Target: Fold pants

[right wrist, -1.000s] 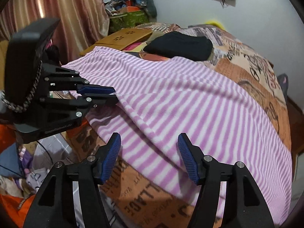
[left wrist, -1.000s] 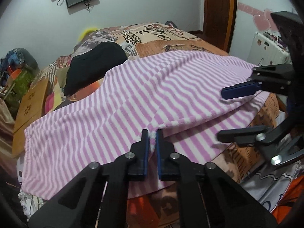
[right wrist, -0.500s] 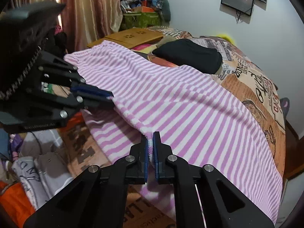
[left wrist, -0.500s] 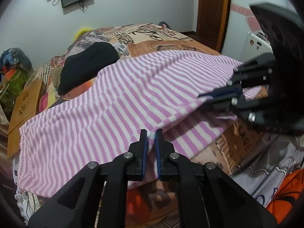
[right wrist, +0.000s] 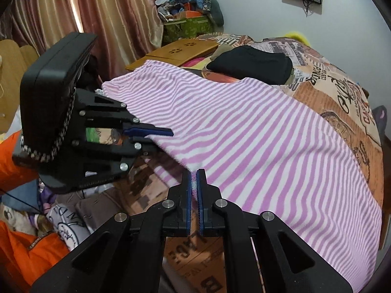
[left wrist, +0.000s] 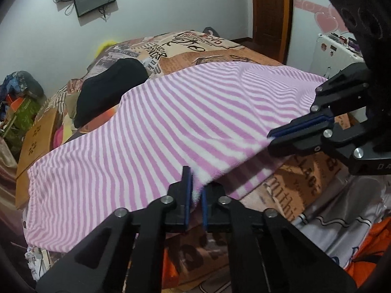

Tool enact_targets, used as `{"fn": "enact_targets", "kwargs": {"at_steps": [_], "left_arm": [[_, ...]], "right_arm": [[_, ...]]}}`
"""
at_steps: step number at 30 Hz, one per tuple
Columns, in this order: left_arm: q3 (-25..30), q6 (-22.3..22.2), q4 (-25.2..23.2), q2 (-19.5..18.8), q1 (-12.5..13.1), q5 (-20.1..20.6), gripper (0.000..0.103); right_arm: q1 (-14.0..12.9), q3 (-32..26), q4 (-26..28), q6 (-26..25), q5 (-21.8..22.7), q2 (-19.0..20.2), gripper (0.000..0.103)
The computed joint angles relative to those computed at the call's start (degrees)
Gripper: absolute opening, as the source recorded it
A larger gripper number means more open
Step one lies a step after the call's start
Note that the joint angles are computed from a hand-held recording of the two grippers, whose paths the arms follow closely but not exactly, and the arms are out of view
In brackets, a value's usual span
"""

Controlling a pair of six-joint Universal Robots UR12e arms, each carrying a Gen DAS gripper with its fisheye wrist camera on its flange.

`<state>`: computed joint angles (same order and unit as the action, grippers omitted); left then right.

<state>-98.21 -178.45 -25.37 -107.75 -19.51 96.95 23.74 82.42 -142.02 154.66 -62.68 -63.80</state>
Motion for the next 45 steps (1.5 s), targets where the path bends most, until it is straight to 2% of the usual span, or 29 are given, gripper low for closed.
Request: {"fn": "enact_targets", "kwargs": {"at_steps": [7, 14, 18, 23, 27, 34, 39, 41, 45], "left_arm": [[-1.28, -1.99, -1.78, 1.28, 0.10, -0.51, 0.002], [-1.62, -5.06, -1.71, 3.81, 0.52, -1.01, 0.004], [0.25, -6.63, -1.22, 3.66, 0.86, -0.81, 0.008], [5.30, -6.85, -3.36, 0.59, 0.92, 0.74, 0.017], [10.36, -7.69, -5.60, -3.41, 1.07, 1.59, 0.033], [19.91, -9.61, -14.39, -11.05, 1.78, 3.86, 0.034], [22.92, -13.75, -20.08, -13.84, 3.02, 3.22, 0.034], [23.11, -14.97, -21.45, -14.32, 3.36, 2.64, 0.035], [22.49, -15.80, -20.23, -14.43, 3.15, 4.16, 0.047]], "right_arm": [[-0.19, 0.89, 0.25, 0.70, 1.50, -0.30, 0.004], [-2.58, 3.29, -6.10, 8.11, 0.85, -2.15, 0.006], [-4.82, 5.35, -9.42, 13.66, -2.10, -3.51, 0.019], [-8.10, 8.22, -13.52, 19.71, -8.48, -5.02, 0.031], [-10.96, 9.42, -14.93, 23.51, -12.62, -5.56, 0.040], [-15.44, 7.08, -12.83, 27.07, -18.46, -3.45, 0.045], [-17.47, 2.25, -8.30, 28.52, -20.41, 0.75, 0.045], [-18.03, -0.26, -5.82, 29.04, -20.53, 3.07, 0.045], [-18.81, -3.27, -1.07, 30.18, -19.14, 6.00, 0.045]]}}
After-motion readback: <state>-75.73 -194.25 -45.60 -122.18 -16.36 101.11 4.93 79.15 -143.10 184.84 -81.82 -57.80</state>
